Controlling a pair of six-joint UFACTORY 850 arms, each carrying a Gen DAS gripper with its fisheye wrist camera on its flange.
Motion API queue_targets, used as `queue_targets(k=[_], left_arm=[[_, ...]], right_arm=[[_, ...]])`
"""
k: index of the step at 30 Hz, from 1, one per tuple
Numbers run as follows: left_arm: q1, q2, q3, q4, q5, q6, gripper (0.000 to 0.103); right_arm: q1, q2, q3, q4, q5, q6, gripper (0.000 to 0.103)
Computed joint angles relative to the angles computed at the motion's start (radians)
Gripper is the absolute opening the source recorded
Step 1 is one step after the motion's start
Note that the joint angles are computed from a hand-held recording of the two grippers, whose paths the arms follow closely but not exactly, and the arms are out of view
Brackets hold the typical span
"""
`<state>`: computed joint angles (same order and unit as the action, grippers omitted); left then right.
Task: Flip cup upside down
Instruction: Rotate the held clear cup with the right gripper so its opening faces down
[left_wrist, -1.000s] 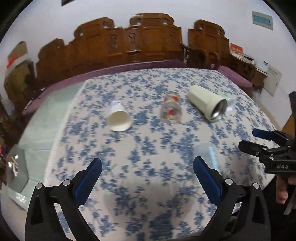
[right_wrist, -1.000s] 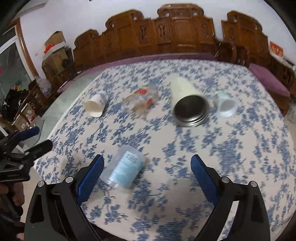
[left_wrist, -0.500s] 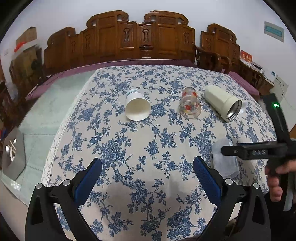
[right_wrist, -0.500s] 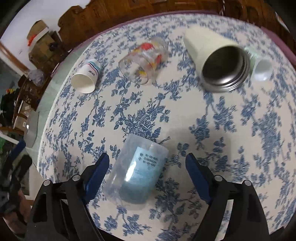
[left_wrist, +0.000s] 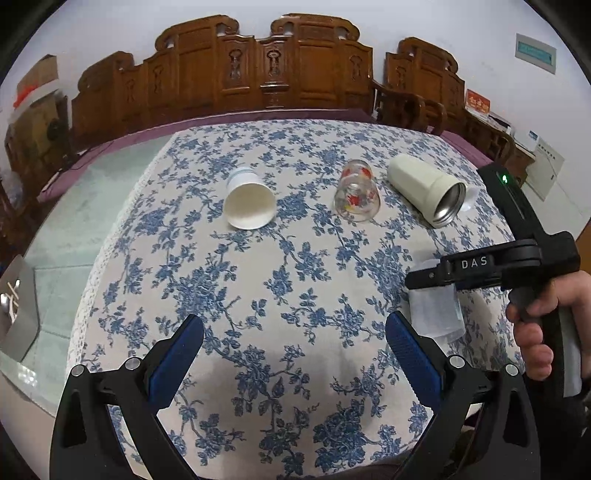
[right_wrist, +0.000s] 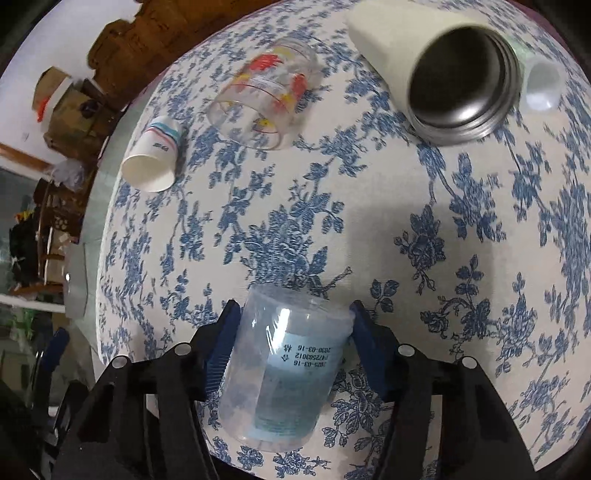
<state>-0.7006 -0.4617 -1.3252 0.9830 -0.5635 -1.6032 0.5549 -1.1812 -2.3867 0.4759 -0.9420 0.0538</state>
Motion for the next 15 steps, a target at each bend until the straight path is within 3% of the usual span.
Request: queue_targets(k=[3, 9, 15], left_arm=[[-0.001, 0.001, 0.001, 0.003, -0.001, -0.004, 0.095], [-0.005, -0.001, -0.004, 0.002, -0.010, -0.008, 0.095], [-0.010, -0.005, -0.009, 0.003, -0.012, -0.006, 0.095]], right_arm=[[-0.002, 0.067, 0.107, 0.038, 0.112, -0.092, 0.061], [0.027, 0.164, 0.250, -0.077, 0.364, -0.172, 0.059], [0.053, 0.203, 0.323, -0.385, 0.556, -0.002, 0.058]])
